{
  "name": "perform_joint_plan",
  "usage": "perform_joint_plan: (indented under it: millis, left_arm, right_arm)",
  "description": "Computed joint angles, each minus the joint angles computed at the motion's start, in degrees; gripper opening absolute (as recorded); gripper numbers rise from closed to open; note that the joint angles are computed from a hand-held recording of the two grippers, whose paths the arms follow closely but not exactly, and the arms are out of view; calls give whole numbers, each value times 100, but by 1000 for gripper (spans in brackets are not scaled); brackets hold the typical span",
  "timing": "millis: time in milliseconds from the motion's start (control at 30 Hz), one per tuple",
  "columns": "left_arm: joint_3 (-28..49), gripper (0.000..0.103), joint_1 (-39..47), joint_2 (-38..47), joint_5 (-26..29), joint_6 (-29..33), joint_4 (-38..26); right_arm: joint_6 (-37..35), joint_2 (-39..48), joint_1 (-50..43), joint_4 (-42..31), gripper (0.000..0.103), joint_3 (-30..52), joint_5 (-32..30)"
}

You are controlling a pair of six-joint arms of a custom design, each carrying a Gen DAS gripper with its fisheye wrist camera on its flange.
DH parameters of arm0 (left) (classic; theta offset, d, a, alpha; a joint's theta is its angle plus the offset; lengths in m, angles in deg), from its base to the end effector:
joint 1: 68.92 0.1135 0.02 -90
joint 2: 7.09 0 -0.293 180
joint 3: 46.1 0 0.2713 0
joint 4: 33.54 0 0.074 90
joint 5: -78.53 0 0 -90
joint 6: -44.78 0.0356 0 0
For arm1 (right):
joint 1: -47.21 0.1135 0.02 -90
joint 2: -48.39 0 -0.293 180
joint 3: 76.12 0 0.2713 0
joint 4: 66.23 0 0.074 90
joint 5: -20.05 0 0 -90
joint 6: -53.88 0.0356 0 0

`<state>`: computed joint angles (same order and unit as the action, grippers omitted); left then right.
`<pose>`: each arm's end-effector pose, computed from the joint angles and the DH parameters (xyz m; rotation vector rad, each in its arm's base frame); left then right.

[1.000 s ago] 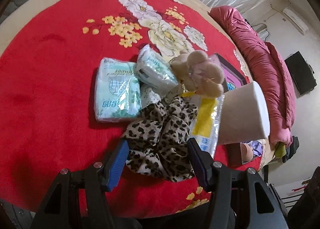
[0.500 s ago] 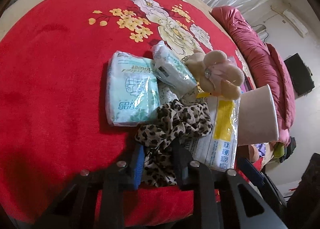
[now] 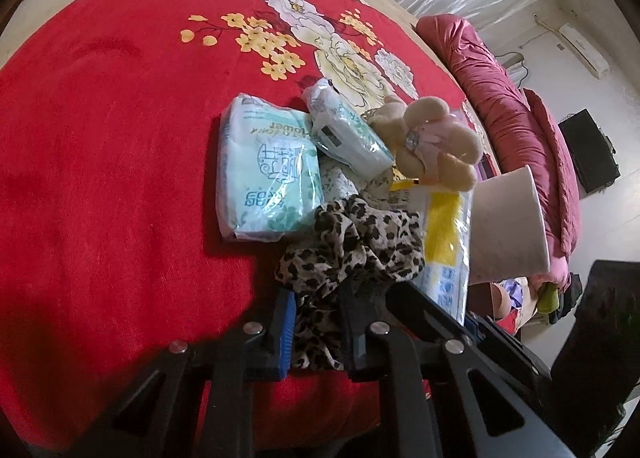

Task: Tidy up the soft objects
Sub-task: 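Grasp the leopard-print scrunchie with left tool while right tool grasps the yellow-white packet, then carry the scrunchie and the packet over the grey tray with both tools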

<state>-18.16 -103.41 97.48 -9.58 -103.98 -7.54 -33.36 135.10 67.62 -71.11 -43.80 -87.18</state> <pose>0.1856 -0.1289 0.0484 -0.5323 2.5488 -0.7066 0.1991 0.0853 0.0926 -0.5109 2.5783 0.5347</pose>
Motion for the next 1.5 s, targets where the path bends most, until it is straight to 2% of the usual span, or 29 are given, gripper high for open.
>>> perform_joint_plan:
  millis: [133, 333, 400, 467, 533, 567, 633, 667, 867, 933, 1000, 1133, 1500]
  left_arm:
    - [-37, 19, -37, 76, -14, -137, 157]
    - [-91, 19, -39, 114, -21, -170, 247]
    - [-93, 19, -32, 132, 3, -159, 244]
    - [-56, 19, -34, 131, 33, -149, 185]
    - [-26, 20, -62, 97, -1, -136, 106]
    - [-13, 20, -65, 92, -5, -124, 86]
    - [-8, 20, -75, 83, -13, -138, 75]
    - [-1, 20, -98, 74, -24, -167, 65]
    - [14, 20, -91, 118, -18, -161, 83]
    - [-14, 20, -57, 148, 27, -165, 167]
    - [-5, 20, -76, 135, 5, -162, 139]
    - [-22, 20, -84, 123, -12, -157, 142]
    - [-11, 19, -538, -554, -487, -232, -522]
  right_arm:
    - [-40, 133, -41, 186, 21, 7, -79]
    - [12, 85, -80, 90, 18, -27, 32]
    - [-8, 51, -212, -36, 18, -61, -94]
    - [96, 279, -594, -85, 19, -36, -528]
    - [209, 591, -907, -43, 22, 66, -929]
    - [304, 718, -1024, 9, 28, 105, -1071]
    - [391, 814, -1005, 160, 37, 112, -1060]
    - [445, 797, -932, 246, 46, 91, -884]
    - [588, 689, -498, 343, 47, 123, -174]
    - [542, 639, -354, 368, 43, 142, 51]
    - [433, 591, -232, 455, 22, 140, 111]
    - [156, 318, 62, 460, 20, 29, 359]
    - [-359, -1226, -422, -572, 16, -323, -172]
